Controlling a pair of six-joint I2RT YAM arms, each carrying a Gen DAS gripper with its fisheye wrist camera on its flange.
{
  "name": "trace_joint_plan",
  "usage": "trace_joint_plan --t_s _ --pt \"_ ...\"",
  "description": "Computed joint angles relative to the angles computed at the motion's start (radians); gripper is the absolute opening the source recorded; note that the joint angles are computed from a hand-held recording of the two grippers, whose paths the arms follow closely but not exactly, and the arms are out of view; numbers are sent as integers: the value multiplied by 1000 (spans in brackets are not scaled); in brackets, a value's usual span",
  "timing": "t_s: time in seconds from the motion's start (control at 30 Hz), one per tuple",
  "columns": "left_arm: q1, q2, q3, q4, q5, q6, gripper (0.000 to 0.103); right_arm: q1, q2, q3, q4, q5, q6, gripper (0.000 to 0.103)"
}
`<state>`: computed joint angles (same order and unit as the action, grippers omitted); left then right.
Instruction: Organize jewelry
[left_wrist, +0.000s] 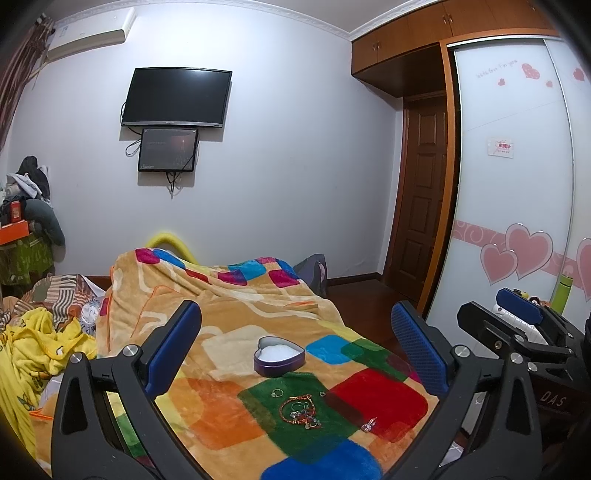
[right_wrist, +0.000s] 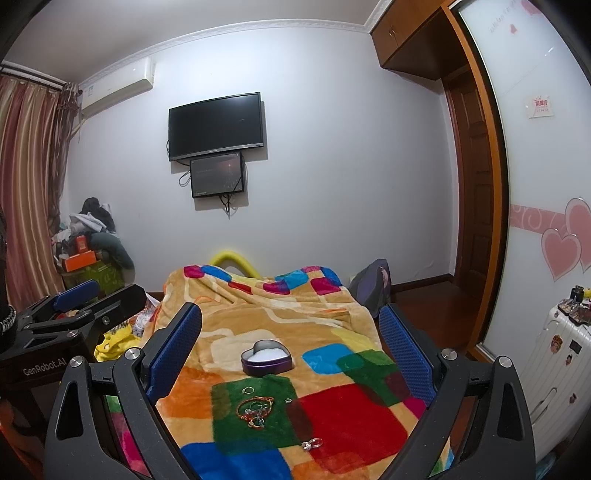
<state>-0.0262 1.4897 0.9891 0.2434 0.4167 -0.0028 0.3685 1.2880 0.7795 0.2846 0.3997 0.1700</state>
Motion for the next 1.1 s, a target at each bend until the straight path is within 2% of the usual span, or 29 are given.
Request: trace_joint_plan --t_s 0.83,1.1 --pt "18 40 24 -8 18 -4 103 -22 27 20 -26 -25 12 96" --pt "16 99 58 -20 -14 28 103 -46 77 38 -49 -30 16 96"
